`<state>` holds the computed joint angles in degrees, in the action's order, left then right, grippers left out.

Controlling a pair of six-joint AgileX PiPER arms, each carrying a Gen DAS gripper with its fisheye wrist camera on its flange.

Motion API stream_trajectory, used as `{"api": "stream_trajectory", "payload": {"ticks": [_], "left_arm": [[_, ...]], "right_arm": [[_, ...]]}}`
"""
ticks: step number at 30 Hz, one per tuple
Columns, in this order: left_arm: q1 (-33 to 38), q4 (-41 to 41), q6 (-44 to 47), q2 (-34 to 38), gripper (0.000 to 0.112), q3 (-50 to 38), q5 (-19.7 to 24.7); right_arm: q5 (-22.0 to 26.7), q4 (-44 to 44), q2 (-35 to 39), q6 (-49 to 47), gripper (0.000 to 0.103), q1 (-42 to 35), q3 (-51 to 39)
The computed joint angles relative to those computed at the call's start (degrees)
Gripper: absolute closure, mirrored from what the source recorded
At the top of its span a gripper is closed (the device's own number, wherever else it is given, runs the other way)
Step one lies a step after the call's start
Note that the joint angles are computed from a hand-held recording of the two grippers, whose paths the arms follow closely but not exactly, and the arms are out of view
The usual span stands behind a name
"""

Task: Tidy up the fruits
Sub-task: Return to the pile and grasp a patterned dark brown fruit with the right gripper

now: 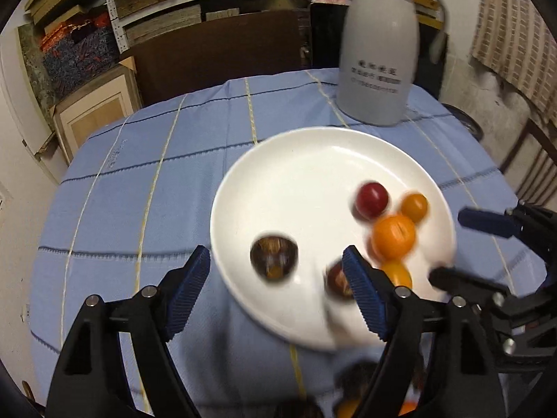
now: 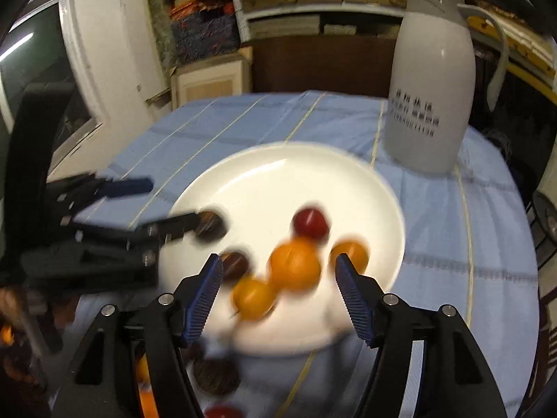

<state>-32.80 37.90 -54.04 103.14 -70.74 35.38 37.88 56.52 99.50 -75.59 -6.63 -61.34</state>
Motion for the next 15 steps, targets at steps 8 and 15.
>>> {"api": "stream_trajectory", "payload": {"ticks": [8,15], "left_arm": [[-12.3,6.9,-11.7,-17.5,0.035,23.7,0.2],[-20.7,7.7,-21.8,-23.6,0.035,32.9,1.3]], "right_arm": [[10.7,-2.8,-20.6,-17.0,0.034,-9.8,27.4],[3.5,-0.2,-22.4,-26.7,0.034,-12.8,37.1]]}}
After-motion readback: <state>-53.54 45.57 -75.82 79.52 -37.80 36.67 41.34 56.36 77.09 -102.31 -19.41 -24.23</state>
